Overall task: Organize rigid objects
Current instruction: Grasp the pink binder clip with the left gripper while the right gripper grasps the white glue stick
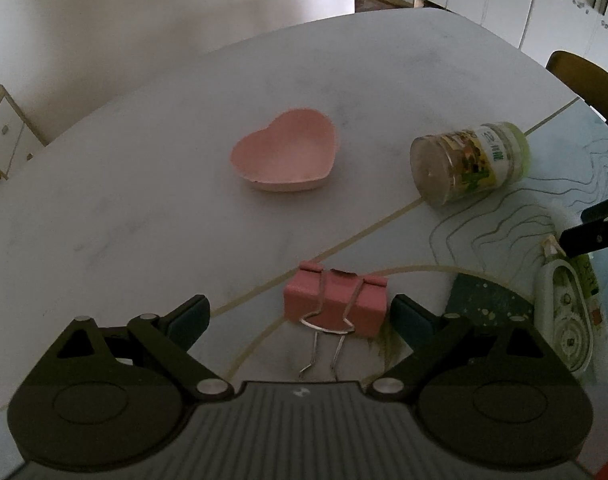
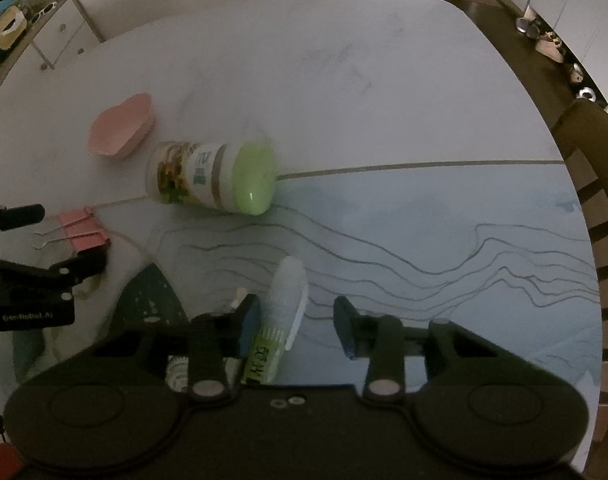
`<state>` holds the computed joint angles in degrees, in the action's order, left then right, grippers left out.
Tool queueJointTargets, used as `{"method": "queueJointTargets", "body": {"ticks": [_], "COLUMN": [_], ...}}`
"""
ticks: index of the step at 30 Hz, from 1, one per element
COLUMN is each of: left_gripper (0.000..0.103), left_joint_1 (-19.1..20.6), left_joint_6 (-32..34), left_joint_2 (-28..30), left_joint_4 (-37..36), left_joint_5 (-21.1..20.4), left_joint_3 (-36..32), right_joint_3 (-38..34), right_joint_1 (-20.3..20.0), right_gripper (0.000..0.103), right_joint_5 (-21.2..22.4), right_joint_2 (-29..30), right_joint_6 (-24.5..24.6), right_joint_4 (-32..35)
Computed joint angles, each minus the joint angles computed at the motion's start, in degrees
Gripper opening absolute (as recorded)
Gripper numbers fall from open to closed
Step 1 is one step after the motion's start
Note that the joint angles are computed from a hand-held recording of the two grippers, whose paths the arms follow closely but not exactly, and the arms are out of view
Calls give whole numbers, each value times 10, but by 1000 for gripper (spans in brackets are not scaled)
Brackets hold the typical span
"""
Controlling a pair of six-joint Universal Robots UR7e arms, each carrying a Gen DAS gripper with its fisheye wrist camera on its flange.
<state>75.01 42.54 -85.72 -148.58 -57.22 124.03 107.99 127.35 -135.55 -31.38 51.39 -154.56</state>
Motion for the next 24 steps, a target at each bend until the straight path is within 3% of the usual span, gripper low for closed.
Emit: {"method": "queueJointTargets", "body": {"ticks": [4,11,24], "left_gripper": [88,52,50], "left_joint_1": [1,-4,-21], "left_joint_6": [10,11,0], "left_joint_2": [-1,-13,-35], "left_joint_4": [-4,27,30], "left_joint_5": [-10,-36,-20], "left_joint_3": [0,-2,13], "right_joint_3": [-8,-15,33], "right_joint_1": [4,14,37], "right_gripper": [29,22,20], "right_joint_5": [-7,-15,-10], "right_joint_2": [10,18,-15], "right_joint_6": [4,-5,21], "right_joint_4": [15,22,-4]}}
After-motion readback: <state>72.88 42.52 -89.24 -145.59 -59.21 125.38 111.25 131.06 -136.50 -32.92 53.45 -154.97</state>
